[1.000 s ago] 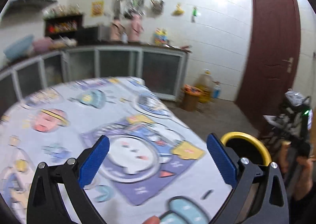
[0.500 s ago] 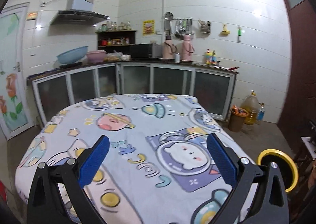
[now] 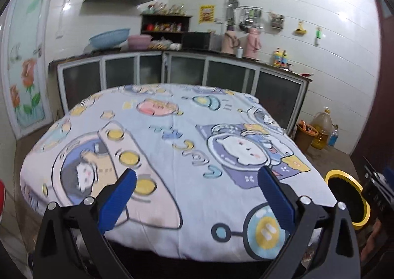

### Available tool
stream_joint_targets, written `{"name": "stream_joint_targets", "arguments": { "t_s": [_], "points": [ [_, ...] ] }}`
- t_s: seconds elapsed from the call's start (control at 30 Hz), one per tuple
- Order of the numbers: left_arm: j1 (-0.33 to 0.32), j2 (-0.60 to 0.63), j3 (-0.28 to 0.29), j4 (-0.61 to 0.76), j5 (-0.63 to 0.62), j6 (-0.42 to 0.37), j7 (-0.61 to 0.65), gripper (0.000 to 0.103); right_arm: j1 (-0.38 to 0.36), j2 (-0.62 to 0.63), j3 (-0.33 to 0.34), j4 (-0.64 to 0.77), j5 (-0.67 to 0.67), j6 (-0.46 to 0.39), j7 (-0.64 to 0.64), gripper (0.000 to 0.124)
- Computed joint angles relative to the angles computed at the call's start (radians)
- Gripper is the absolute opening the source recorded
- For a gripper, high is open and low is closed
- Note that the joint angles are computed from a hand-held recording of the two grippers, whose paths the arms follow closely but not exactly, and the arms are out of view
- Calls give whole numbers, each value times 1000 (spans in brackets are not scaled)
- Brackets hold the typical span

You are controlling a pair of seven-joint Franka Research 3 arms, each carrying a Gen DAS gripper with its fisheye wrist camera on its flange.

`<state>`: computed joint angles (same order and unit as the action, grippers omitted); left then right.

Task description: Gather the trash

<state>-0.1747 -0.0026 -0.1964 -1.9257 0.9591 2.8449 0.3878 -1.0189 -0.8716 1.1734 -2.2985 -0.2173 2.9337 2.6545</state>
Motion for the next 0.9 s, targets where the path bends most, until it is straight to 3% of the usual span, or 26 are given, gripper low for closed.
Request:
{"name": "stream_joint_targets", "arguments": {
  "t_s": [0.3, 0.5, 0.73, 0.9],
  "points": [
    [3, -17, -9, -30, 50, -43, -48, 95, 1, -141, 28, -44, 7, 26, 32, 95],
    [9, -20, -7, -32, 134, -6, -93, 95, 3, -67, 53, -16, 20, -9, -16, 95],
    [12, -5, 0, -50, 4, 45, 12, 95, 7, -29, 66, -8, 27, -16, -36, 95],
    [13, -5, 2, -56, 27, 66, -2, 95, -1, -7, 77, 4, 23, -30, -50, 95]
  ]
}}
